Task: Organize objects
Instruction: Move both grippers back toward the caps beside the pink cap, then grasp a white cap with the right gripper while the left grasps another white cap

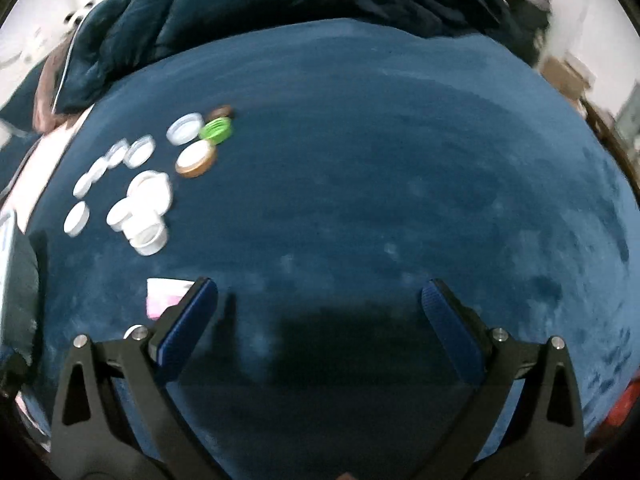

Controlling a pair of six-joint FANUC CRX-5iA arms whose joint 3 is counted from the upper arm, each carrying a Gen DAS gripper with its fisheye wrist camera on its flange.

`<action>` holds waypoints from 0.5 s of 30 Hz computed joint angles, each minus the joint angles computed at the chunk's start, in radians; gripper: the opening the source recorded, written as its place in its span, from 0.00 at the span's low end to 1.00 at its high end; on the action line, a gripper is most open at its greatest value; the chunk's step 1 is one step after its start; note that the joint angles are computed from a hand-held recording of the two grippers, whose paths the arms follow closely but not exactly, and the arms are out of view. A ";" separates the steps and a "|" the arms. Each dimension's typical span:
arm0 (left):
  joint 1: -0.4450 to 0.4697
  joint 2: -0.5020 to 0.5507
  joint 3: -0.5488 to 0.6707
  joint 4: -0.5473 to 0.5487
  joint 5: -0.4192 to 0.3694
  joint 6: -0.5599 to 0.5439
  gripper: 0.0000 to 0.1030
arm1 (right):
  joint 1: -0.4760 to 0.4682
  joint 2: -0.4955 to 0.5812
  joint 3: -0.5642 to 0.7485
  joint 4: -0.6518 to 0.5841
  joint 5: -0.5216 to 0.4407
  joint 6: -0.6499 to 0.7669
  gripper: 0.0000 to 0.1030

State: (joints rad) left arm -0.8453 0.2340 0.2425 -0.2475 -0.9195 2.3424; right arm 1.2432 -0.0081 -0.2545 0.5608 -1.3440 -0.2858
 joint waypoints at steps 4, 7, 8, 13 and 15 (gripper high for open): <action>-0.006 0.012 0.011 0.012 0.006 -0.019 0.99 | 0.013 -0.020 -0.025 0.027 0.031 0.003 1.00; -0.008 0.018 0.018 0.016 0.004 -0.029 0.99 | 0.018 -0.042 -0.053 0.056 0.107 0.012 1.00; -0.007 0.019 0.019 0.016 0.003 -0.029 0.99 | 0.017 -0.050 -0.064 0.066 0.139 0.016 1.00; -0.007 0.018 0.017 0.014 -0.005 -0.024 0.99 | -0.009 0.000 -0.031 0.081 0.212 0.076 1.00; -0.006 0.017 0.015 0.014 -0.007 -0.026 0.99 | -0.022 0.031 0.001 0.045 0.204 0.124 1.00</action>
